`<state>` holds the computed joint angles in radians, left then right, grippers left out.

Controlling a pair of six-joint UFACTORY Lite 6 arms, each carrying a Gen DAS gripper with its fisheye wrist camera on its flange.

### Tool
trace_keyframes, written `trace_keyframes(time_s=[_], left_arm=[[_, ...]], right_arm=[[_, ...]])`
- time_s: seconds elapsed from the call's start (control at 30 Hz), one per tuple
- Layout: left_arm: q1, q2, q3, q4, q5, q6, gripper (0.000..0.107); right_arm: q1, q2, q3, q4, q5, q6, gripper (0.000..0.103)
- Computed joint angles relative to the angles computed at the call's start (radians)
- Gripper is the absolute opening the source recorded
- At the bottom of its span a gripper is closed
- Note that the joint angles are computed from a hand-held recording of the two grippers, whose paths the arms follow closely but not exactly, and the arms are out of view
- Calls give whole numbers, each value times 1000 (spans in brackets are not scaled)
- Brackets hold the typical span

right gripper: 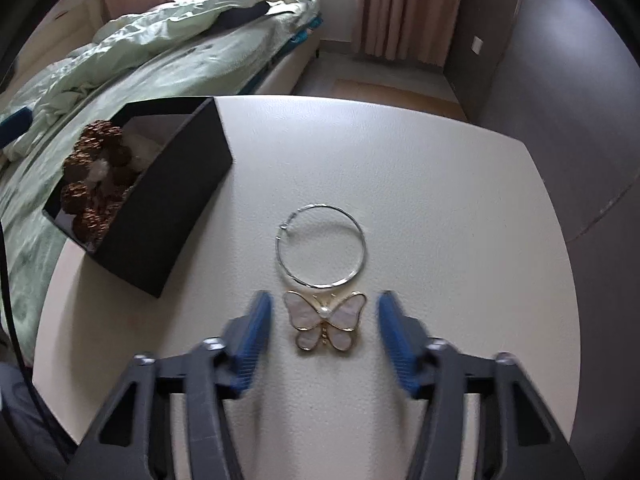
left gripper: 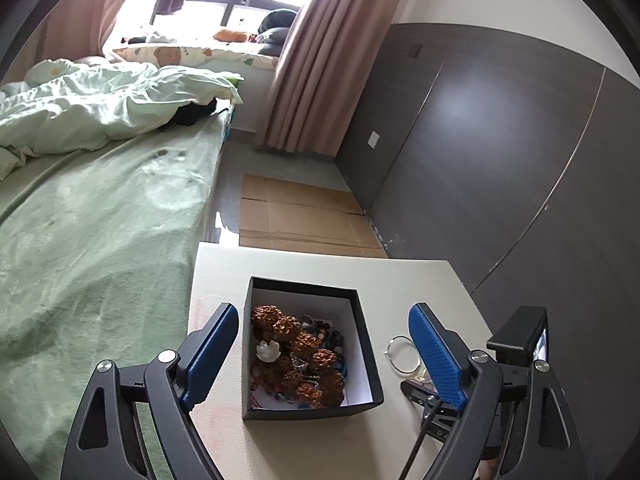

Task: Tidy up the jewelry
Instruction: 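Grasp the white butterfly pendant with the right tool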

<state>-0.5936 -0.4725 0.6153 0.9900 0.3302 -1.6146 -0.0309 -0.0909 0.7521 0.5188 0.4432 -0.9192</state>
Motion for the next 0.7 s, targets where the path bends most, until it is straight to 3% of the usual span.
trace_keyframes(time_s=[0.17,0.4,0.7], left_arm=[[-44,92,82,-42,23,61,88],[-119,279,245,-113,38,152,86],[-137,575,535,-498,58,569,75]], right_arm=[[-50,10,17,59,57,-82,42],[-250,80,117,192,197,-225,42],[-484,178,258,295,374,-345,42]])
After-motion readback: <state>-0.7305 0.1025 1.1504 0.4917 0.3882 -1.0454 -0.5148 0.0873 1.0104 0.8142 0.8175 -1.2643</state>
